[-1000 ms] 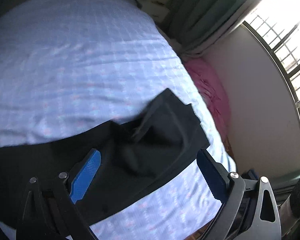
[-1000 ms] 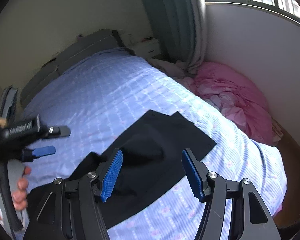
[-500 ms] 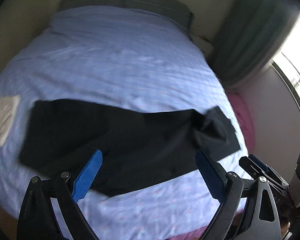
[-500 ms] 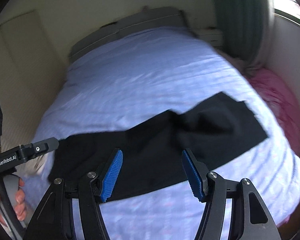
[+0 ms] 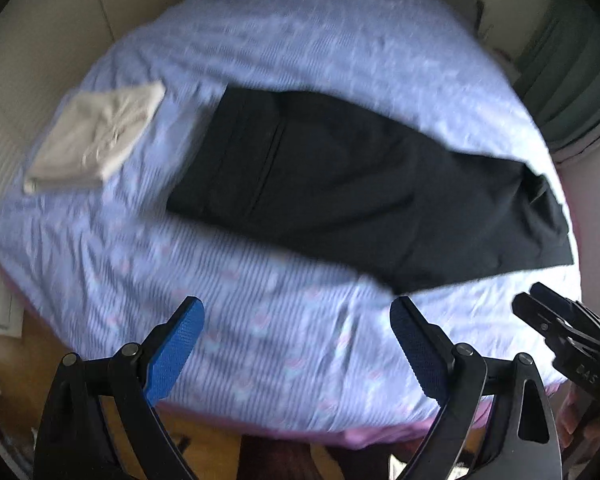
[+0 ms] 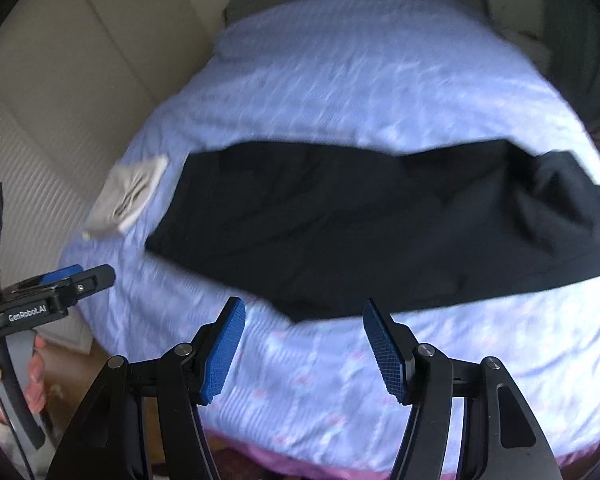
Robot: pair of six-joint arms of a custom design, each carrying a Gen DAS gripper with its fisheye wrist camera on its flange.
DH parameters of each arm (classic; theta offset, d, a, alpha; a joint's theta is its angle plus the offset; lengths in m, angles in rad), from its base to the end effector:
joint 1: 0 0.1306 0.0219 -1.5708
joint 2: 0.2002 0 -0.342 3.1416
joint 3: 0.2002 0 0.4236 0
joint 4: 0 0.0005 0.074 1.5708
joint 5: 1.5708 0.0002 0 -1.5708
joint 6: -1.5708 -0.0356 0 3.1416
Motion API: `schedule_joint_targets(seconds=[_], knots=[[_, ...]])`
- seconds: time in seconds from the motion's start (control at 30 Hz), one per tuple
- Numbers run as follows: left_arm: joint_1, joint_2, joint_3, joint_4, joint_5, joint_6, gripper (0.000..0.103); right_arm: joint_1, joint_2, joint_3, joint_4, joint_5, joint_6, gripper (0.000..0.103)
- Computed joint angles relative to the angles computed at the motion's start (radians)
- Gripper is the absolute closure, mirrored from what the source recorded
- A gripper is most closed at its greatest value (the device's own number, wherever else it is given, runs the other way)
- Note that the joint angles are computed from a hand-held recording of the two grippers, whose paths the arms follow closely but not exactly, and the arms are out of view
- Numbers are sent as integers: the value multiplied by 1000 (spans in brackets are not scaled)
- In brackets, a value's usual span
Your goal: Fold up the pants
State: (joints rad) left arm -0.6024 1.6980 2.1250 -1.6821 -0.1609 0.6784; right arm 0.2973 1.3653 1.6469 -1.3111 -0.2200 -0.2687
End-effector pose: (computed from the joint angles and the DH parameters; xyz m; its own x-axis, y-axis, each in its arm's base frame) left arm 0.4571 -0.3080 0.5261 -0.9351 -0.1087 -0.3373 -0.0880 0.9932 -0.0763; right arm 0.4596 0.1484 0.4970 -0.8945 -0.0031 -0.4471 -0.1617 0.9345 0.3171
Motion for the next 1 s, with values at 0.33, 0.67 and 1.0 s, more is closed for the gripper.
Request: schedule_joint_targets(seconds=[0.33, 0.67, 1.0], knots=[[-5, -45, -228, 30, 30, 147, 10, 42, 125, -76, 36, -82, 14, 42], [-9, -51, -261, 49, 44, 256, 10, 42, 238, -58, 87, -161, -31, 51], [-10, -62, -260, 51, 30, 267, 10, 46, 250, -3, 183, -78, 10, 54]])
